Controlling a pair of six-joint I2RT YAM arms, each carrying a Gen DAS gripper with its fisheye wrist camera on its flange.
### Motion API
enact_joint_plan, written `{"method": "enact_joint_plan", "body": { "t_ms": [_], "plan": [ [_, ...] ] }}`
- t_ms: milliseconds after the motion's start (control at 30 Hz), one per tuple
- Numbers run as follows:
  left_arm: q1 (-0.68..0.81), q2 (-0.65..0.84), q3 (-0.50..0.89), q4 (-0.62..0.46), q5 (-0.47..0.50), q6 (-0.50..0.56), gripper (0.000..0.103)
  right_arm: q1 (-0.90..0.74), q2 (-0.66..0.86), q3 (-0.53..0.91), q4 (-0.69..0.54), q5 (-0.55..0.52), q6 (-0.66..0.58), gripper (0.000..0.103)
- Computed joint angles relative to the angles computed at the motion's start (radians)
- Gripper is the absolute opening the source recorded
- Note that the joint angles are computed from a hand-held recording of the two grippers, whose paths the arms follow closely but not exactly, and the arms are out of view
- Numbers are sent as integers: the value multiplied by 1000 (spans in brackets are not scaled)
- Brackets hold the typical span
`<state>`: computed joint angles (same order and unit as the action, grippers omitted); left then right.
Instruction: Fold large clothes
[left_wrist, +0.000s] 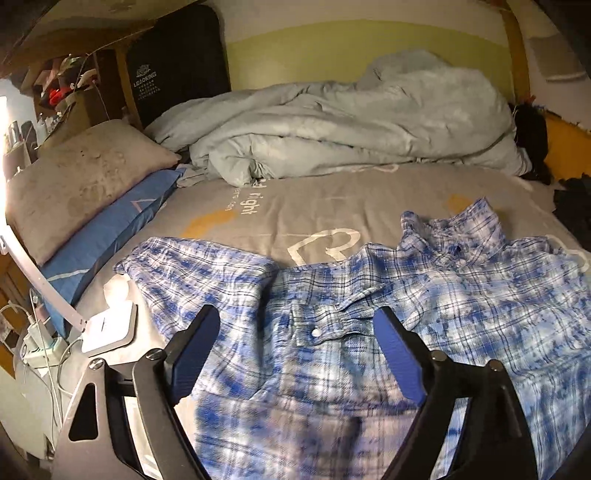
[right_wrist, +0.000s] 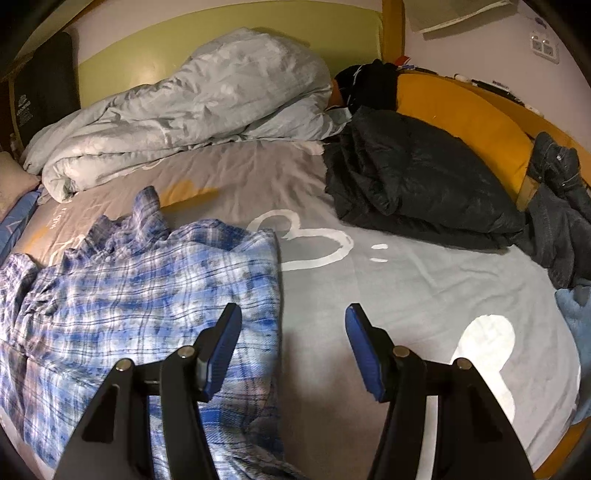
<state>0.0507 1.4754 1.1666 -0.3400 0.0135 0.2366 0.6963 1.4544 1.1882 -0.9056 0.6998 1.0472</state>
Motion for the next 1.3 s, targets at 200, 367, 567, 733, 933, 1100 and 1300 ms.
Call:
{"method": "enact_joint_plan", "body": {
  "t_ms": [200, 367, 567, 733, 933, 1100, 1300],
  "plan": [
    [121, 14, 28, -28, 123, 9, 86, 3, 11, -7, 16, -7, 3, 56],
    [222, 103, 115, -75, 228, -21, 86, -3, 21, -10, 43, -37, -6, 56],
    [309, 265, 289, -137, 278, -81, 83, 15, 54, -1, 59, -26, -17, 56],
    [360, 454, 527, -255, 300, -95, 67, 4, 34, -29, 136, -88, -46, 56],
    [410, 663, 727, -335, 308, -136, 57, 29, 55, -20, 159, -75, -85, 56],
    [436, 839, 932, -493, 331, -159, 51, 33, 73, -10, 174, -93, -110, 56],
    [442, 898, 1016, -560, 366, -167, 3, 49, 84, -1, 166, -74, -123, 56]
  ]
}}
